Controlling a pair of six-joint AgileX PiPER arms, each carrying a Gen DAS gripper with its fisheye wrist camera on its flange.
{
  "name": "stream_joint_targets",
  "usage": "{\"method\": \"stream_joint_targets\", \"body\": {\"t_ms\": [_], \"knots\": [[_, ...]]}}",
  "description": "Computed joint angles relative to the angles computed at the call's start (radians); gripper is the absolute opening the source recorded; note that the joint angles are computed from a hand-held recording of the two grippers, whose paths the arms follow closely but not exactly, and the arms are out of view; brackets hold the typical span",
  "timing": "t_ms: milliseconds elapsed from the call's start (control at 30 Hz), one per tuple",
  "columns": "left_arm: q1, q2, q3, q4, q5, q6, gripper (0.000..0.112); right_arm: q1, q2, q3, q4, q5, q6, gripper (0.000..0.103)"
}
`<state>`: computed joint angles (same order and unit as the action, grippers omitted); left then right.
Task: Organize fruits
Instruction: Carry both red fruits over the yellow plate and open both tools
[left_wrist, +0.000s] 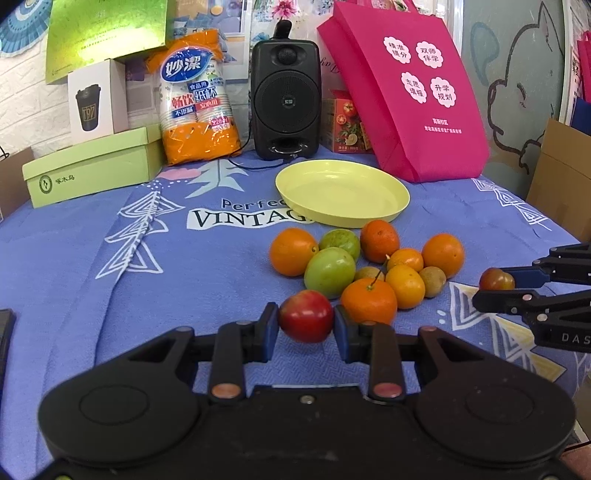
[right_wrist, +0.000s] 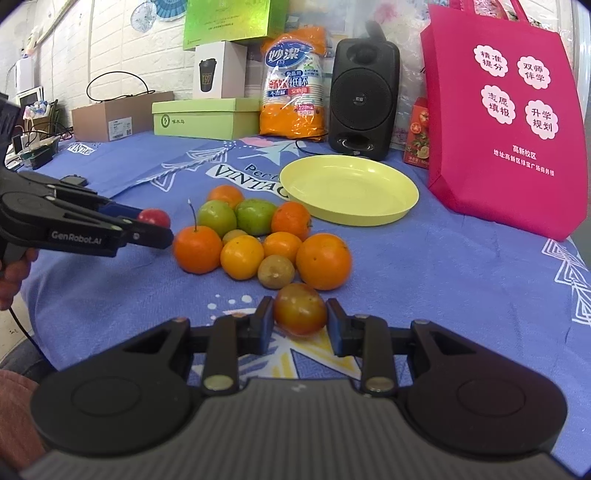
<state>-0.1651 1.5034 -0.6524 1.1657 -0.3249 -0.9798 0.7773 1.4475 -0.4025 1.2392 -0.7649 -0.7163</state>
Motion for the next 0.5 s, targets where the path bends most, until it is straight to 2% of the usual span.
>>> {"method": "stream_joint_targets", "body": {"t_ms": [167, 267, 400, 500], "knots": [[0.017, -0.068, 0.03, 0.077, -0.004, -0.065, 0.031, 0.043, -0.047, 0.021, 0.063, -0.042, -0.045, 0.029], [0.04, -0.083, 0.01, 0.204, -0.037, -0.191, 0.031, 0.046, -0.084, 0.031, 0.085, -0.054, -0.078, 0.029], [0.012, -0.056, -0.068, 0.281, -0.031, -0.265, 0.031, -0.01, -0.135, 0.028, 0.056, -0.028, -0.118, 0.029], [-0.039, 0.001, -0.165, 0.314, 0.005, -0.293, 0.031, -0.109, -0.143, -0.01, -0.004, 0.033, -0.168, 0.029]]}}
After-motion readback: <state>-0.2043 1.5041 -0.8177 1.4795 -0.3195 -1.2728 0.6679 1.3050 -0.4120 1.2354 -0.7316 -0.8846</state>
